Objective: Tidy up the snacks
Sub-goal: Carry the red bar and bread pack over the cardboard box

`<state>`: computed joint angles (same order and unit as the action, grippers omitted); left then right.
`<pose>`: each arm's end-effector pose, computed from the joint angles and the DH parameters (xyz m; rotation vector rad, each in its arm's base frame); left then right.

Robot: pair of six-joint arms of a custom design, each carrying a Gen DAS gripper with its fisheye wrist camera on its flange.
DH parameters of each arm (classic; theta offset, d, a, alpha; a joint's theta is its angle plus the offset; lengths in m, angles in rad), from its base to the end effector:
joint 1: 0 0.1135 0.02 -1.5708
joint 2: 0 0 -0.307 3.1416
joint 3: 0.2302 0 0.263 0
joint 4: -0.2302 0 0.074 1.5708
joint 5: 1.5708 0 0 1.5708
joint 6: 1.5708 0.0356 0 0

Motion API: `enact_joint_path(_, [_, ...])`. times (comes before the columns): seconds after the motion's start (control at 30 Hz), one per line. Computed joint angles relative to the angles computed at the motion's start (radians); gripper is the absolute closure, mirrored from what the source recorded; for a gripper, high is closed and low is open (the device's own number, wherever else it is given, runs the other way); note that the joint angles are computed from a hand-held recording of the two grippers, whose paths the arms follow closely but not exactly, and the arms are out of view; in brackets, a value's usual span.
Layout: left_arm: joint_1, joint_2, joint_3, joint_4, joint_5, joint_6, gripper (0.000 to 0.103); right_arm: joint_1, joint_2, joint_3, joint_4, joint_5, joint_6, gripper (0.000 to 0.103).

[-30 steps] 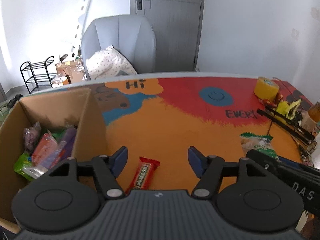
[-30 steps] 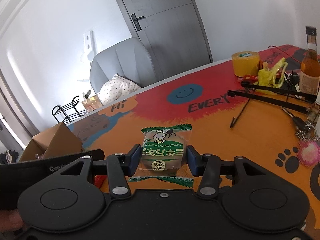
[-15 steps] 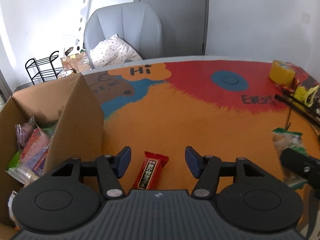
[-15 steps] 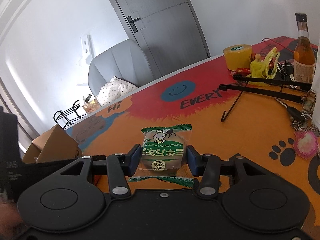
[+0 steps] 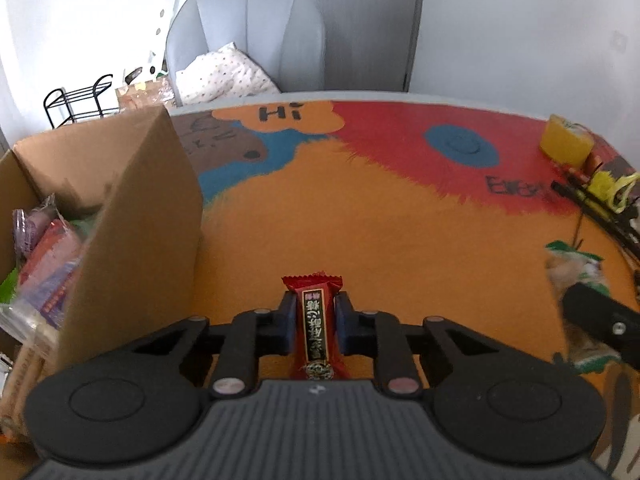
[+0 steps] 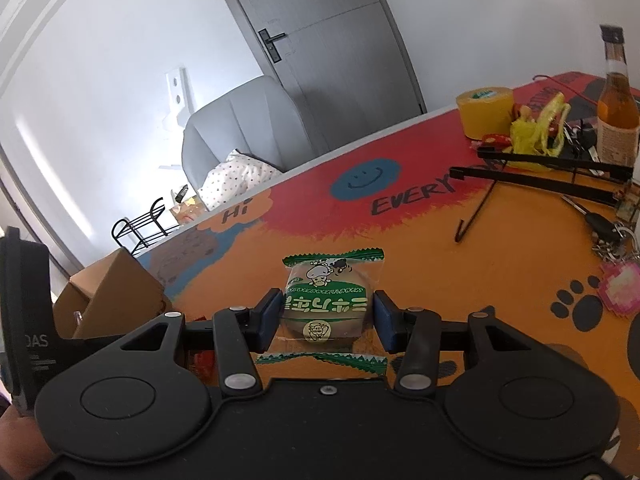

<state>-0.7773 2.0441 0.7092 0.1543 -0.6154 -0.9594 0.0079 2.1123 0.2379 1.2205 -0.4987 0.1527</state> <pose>0.2406 -0.2079 0.0565 -0.3723 2.4024 0.1322 0.2424 0.0189 0.0503 -0.1160 2.2026 0.6421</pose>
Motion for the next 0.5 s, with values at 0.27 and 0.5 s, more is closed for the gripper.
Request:
enact_joint_path(0.27, [-0.024,-0.138,-0.076,0.021,-0.039,0.000,0.085,0.083,-0.091,-0.027,-0.024,0.048,0.013,0.056])
enact_joint_path(0.5, [-0.021,-0.282,-0.143,0.008,-0.085,0.013,0.085,0.179,-0.200,-0.031,-0.077,0.100,0.034,0.056])
